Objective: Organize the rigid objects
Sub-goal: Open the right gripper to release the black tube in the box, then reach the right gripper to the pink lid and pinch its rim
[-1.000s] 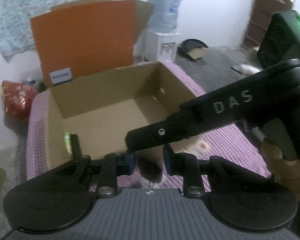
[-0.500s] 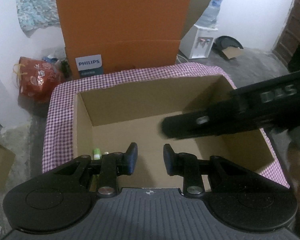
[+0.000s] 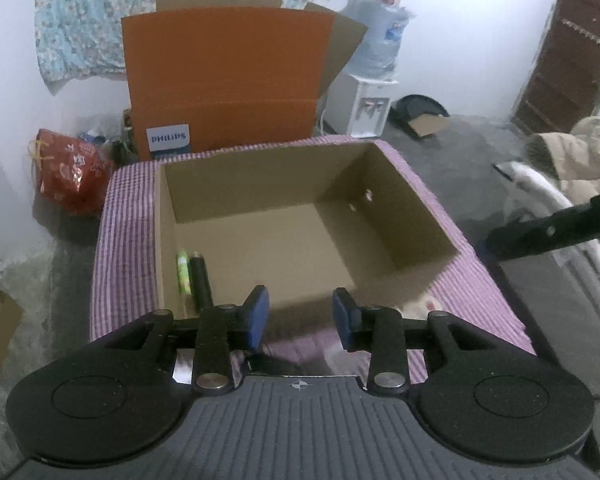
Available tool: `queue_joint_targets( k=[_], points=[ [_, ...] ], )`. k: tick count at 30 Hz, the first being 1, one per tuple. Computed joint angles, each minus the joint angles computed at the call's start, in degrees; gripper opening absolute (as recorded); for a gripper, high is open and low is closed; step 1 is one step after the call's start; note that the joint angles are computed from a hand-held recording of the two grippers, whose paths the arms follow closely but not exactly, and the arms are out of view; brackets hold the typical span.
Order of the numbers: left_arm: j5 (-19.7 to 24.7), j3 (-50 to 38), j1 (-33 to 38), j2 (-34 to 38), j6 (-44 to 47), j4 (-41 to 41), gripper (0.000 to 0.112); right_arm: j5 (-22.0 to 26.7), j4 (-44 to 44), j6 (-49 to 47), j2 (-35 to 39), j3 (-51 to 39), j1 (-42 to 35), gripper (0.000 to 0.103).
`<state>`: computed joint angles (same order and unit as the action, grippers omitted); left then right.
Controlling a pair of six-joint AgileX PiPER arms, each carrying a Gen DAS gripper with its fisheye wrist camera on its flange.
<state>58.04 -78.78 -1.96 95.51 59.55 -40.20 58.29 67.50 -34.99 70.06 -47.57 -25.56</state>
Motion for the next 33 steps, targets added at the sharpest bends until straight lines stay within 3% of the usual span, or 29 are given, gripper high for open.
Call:
queue_joint_targets(
  k=[2,7,10,13,16,18,20,26,33],
  points=[
    [1.39,3.97,2.50,-2.46,3.49,-1.18,0.035,1.75,-0.13,0.56,-5.00,4.17,-1.99,0.023],
    [-0.44,15.31,6.79,-7.88,10.22,-0.35,0.036,-0.32,-1.86,4.79,-13.27,14.82,0.23,0.023],
    [-2.75,21.39,8.46,-9.04,14.00,0.50,0.039,-7.17,-0.90,6.14,-13.89,19.96,7.35,0.023],
    [-5.93,25.61,8.65,-8.57,15.74,1.94,0.043,-17.00,-1.04,8.00,-11.46,22.21,17.21,0.024],
    [-10.68,30.27,8.08,-8.95,18.61,1.69,0.048,-28.99,-5.22,14.05,-7.32,21.42,29.91,0.033],
    [-13.81,32.21,7.05,-8.53,19.97,0.85,0.053,-33.90,-4.70,13.96,-2.72,20.31,34.98,0.048],
    [-15.79,33.05,5.70,-7.62,19.69,1.15,0.057,-37.50,-0.96,10.13,1.63,19.69,38.74,0.050],
    [-22.63,36.40,3.85,-6.01,23.16,-0.40,0.057,-42.21,-0.61,8.94,10.09,15.76,44.03,0.050],
    [-22.28,36.03,4.84,-3.78,23.00,-0.61,0.057,-42.63,-5.76,12.33,15.47,12.37,45.13,0.049]
  ],
)
